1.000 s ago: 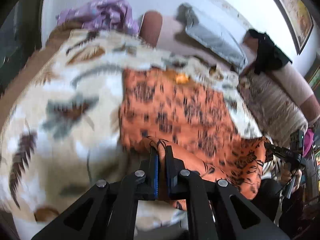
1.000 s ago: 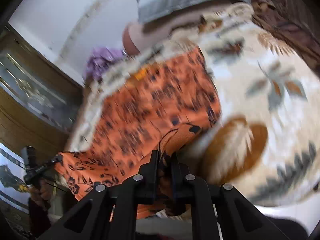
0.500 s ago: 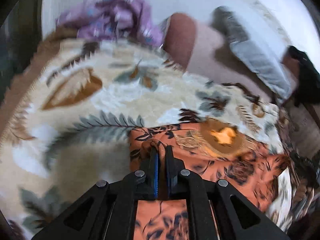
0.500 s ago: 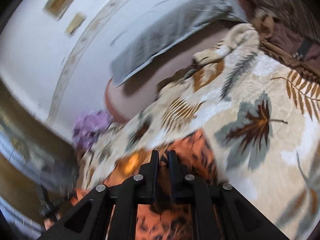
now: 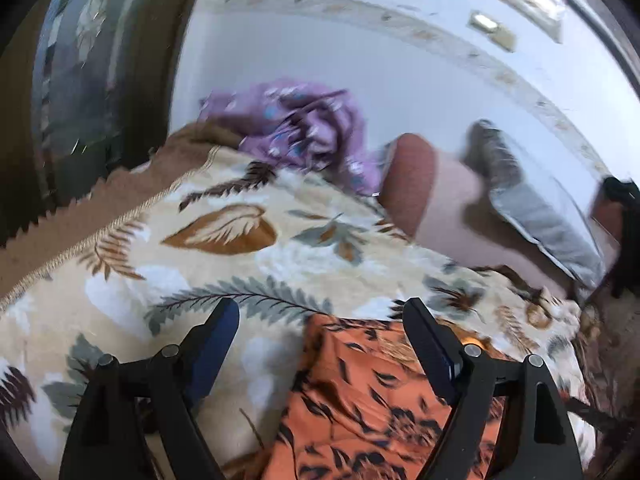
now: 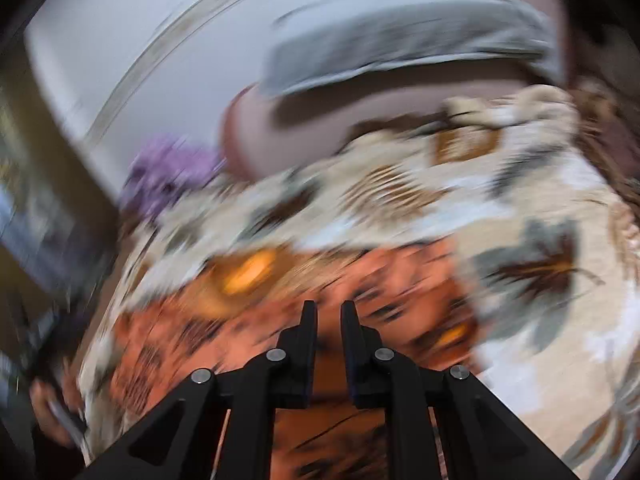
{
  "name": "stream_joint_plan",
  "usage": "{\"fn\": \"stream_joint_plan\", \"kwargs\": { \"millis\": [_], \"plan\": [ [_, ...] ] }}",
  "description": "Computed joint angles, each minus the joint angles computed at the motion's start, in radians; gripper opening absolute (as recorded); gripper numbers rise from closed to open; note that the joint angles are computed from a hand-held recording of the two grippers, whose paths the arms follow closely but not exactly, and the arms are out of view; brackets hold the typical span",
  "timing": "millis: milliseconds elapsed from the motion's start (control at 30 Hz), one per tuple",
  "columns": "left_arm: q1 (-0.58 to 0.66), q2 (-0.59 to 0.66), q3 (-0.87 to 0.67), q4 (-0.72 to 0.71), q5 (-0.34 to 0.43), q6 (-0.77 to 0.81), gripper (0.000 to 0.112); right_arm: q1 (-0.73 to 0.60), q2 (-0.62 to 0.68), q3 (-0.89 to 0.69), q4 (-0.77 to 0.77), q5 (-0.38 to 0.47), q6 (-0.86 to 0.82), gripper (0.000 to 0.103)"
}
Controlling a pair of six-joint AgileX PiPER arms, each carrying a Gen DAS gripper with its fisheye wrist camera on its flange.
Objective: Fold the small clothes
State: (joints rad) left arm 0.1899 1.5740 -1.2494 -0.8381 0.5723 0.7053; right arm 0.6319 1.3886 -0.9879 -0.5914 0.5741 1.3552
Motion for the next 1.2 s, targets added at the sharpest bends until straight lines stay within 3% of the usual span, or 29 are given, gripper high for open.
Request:
{"fn": "stream_joint_plan", "kwargs": {
  "millis": [100,200,233,267,333,467,600,733,900,1033,1200],
  "plan": [
    [-0.031,-0.087,0.112,0.053,0.027,0.050,0.084,0.069,0.123,-0.108,0.161,-0.011,-0.171,0.014],
    [-0.089,-0.077,0.164,0.175,0.073,0.011,0.084,0.111,0.217,-0.153,0.348,-0.071,-0.301,0.014],
    [-0.103,-0.054,0.159,0.194,0.109,0.003,0.084,0.128,0.266,-0.192,0.367,-0.044,-0.316,0.014],
    [-0.110,-0.036,0.150,0.195,0.135,0.011,0.084,0.141,0.304,-0.230,0.345,0.000,-0.308,0.014],
    [-0.135,-0.031,0.163,0.221,0.112,0.012,0.084,0.140,0.364,-0.295,0.306,0.055,-0.303,0.015],
    [-0.174,0.007,0.160,0.273,0.053,-0.009,0.084,0.020,0.457,-0.406,0.336,0.041,-0.335,0.015],
    [-0.183,0.054,0.119,0.304,0.038,-0.068,0.084,-0.035,0.548,-0.573,0.085,0.114,-0.157,0.015],
    [-0.180,0.090,0.074,0.340,-0.006,-0.121,0.084,-0.064,0.494,-0.540,-0.127,0.118,0.102,0.015],
    [-0.170,0.150,0.015,0.418,0.007,-0.240,0.084,-0.005,0.325,-0.360,-0.237,0.216,0.166,0.015],
    [-0.160,0.167,-0.004,0.435,0.040,-0.280,0.084,0.023,0.188,-0.173,-0.191,0.283,0.188,0.015],
    [-0.187,0.156,0.019,0.558,0.016,-0.372,0.084,-0.068,0.180,-0.065,-0.093,0.218,0.226,0.015]
  ]
}}
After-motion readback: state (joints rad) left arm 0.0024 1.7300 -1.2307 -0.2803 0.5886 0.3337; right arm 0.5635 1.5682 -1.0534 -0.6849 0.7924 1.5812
